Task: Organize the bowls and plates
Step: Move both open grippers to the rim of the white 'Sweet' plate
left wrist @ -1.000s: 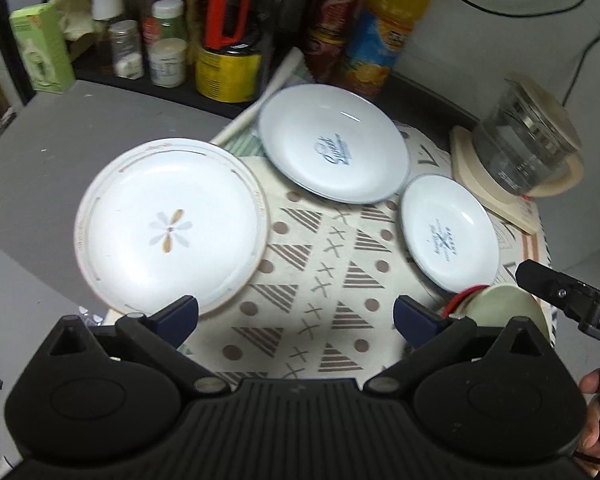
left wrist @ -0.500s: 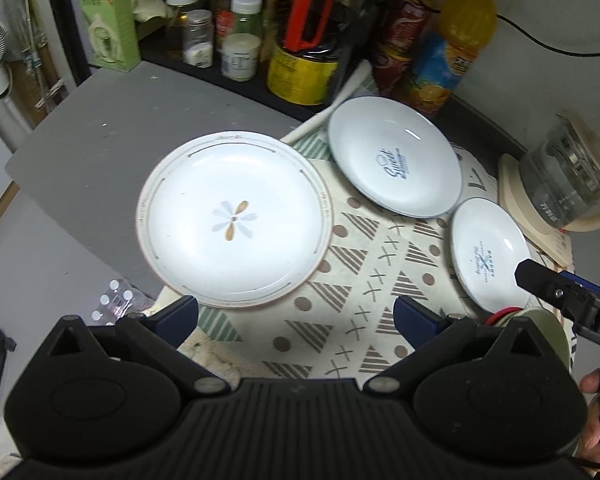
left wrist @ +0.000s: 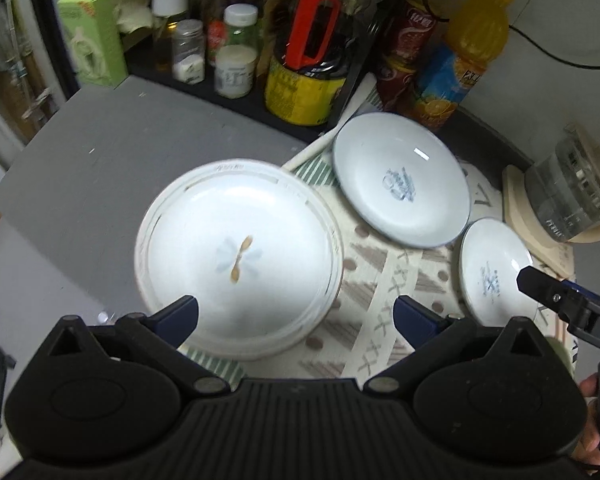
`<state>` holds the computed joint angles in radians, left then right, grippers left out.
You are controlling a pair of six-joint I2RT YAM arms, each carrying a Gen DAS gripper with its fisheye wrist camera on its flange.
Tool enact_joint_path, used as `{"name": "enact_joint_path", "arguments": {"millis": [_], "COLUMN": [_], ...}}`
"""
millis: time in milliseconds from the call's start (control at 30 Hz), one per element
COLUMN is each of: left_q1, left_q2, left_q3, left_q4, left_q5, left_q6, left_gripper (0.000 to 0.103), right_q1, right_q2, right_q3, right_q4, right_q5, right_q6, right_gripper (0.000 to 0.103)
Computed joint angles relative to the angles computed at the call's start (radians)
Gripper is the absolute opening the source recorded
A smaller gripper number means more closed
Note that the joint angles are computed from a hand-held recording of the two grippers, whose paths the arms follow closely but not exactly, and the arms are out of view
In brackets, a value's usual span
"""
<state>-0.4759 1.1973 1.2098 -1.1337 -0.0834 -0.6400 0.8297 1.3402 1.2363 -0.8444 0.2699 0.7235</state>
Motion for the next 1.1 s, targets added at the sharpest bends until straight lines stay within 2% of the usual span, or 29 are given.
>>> {"name": "enact_joint_path", "arguments": {"millis": [233, 467, 633, 733, 900, 967, 1100], "left_q1": [0.136, 0.230, 0.286, 0.300, 0.327, 0.338, 0.351], "left_q2": [0.166, 0.287, 0.355, 0.408, 0.486, 0.523, 0.581], "left_q3": [0.090, 0.154, 0.183, 0.212, 0.242, 0.256, 0.276], "left_q4": [0.068, 0.141, 0.182, 0.188, 0.215, 0.221, 0.236], "left_q5": [0.106, 0.231, 0.324, 0.355, 0.402, 0.431, 0.468], "left_q6": [0.150, 0.231, 0.243, 0.251, 0.246, 0.241, 0.224], "left_gripper": [0.102, 0.100, 0.099, 0.094, 0.076, 0.068, 0.056], "right_q1": [-0.041, -0.111, -0.129, -0.149, -0.201, -0.224, -0.265], "right_q2": [0.072, 0.147, 0.201, 0.225, 0.254, 0.268, 0.291], "right_q3": [0.052, 0.082, 0.118, 0.121, 0.100, 0.094, 0.075], "right_q4": [0.000, 0.018, 0.013, 0.031, 0.097, 0.118, 0.154], "right_q5": [0.049, 0.043, 0.043, 0.022, -0.033, -0.056, -0.095], "right_q6": [0.088, 0.155, 0.206, 0.239, 0.278, 0.294, 0.325], "right_gripper": [0.102, 0.083, 0.076, 0.067, 0.052, 0.039, 0.033]}}
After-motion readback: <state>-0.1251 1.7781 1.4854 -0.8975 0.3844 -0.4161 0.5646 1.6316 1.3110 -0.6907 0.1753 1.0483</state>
